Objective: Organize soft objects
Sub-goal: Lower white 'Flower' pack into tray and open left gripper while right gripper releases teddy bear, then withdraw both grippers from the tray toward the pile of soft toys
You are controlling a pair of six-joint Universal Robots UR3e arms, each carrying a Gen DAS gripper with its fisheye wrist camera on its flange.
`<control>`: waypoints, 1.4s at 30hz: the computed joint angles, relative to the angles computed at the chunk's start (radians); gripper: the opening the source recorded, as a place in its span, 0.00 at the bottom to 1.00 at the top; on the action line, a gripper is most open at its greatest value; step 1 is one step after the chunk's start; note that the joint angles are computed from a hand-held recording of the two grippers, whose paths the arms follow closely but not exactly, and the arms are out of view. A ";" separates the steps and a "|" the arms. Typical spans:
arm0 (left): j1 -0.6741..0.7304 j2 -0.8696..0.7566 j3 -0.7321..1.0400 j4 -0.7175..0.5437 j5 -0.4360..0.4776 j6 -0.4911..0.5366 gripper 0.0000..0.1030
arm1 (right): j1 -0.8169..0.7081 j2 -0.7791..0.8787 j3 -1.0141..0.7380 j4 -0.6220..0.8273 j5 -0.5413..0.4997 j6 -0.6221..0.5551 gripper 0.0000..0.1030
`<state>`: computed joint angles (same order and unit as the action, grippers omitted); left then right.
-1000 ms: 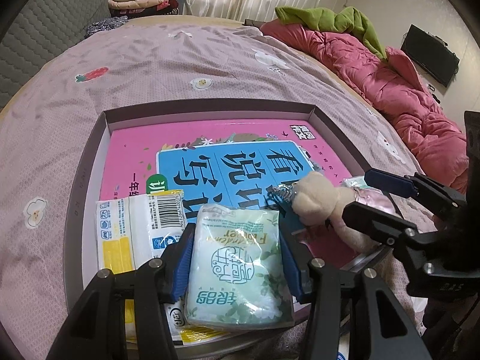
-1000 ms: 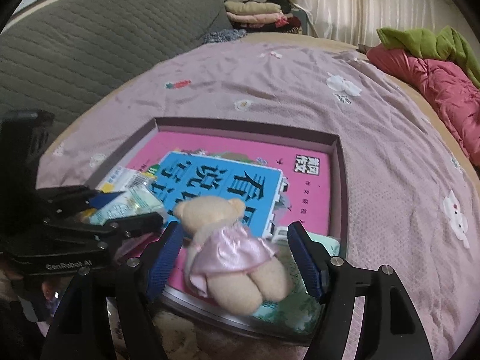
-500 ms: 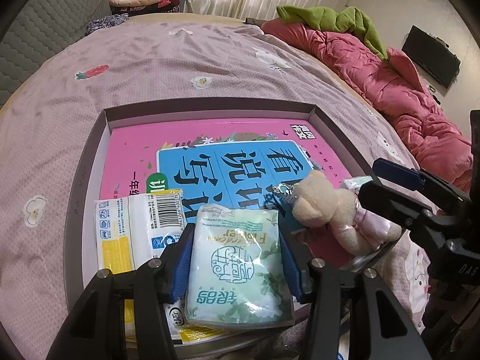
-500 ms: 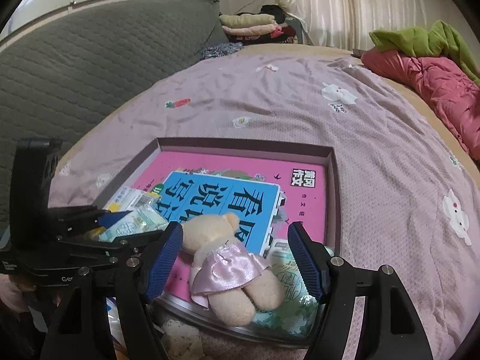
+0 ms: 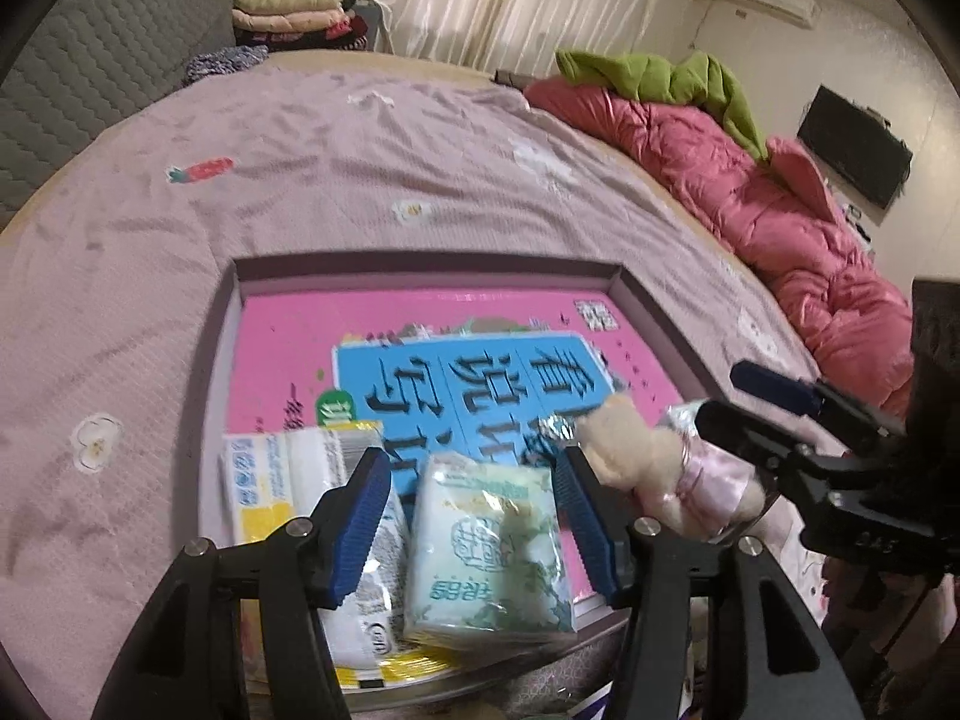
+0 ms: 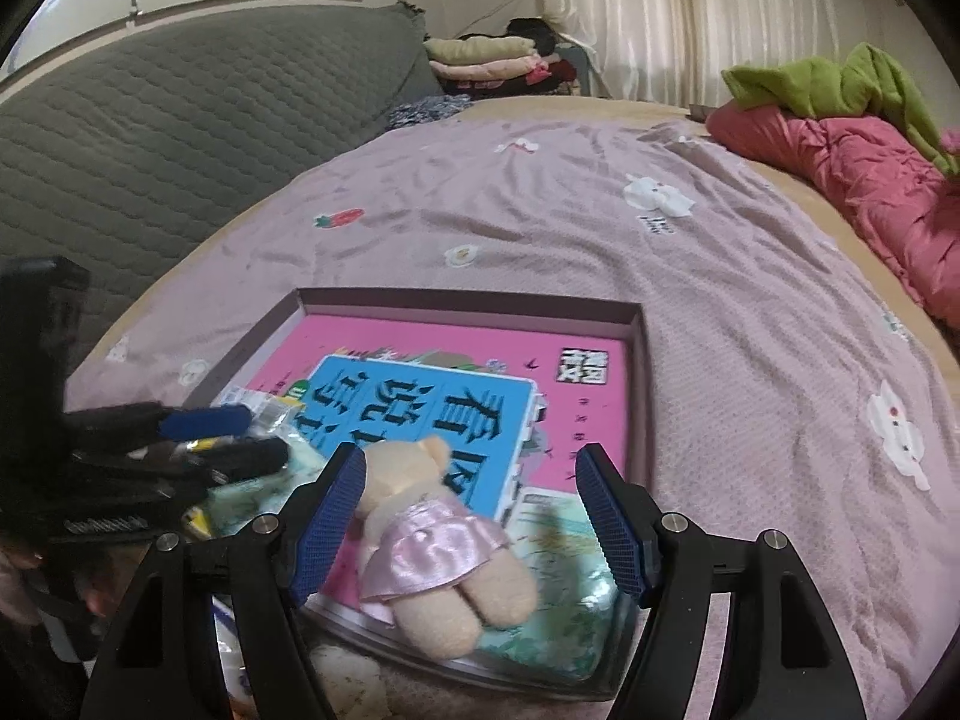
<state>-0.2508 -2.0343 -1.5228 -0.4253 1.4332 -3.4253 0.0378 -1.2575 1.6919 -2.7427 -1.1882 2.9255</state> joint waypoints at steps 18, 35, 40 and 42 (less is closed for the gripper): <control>0.078 0.113 -0.117 0.056 0.007 -0.032 0.56 | 0.001 -0.007 0.008 -0.033 -0.004 0.017 0.72; 0.050 0.208 -0.237 0.089 0.077 -0.040 0.56 | -0.025 -0.108 0.126 -0.097 0.012 0.025 0.73; 0.039 0.254 -0.284 0.094 0.098 -0.047 0.56 | -0.017 -0.170 0.187 -0.126 -0.003 0.010 0.73; 0.033 0.270 -0.299 0.092 0.105 -0.054 0.56 | -0.015 -0.193 0.215 -0.139 -0.005 0.006 0.73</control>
<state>-0.2178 -1.7641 -1.8218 -0.3330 1.5384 -3.4793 0.0233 -1.4510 1.9066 -2.8820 -1.1928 2.9311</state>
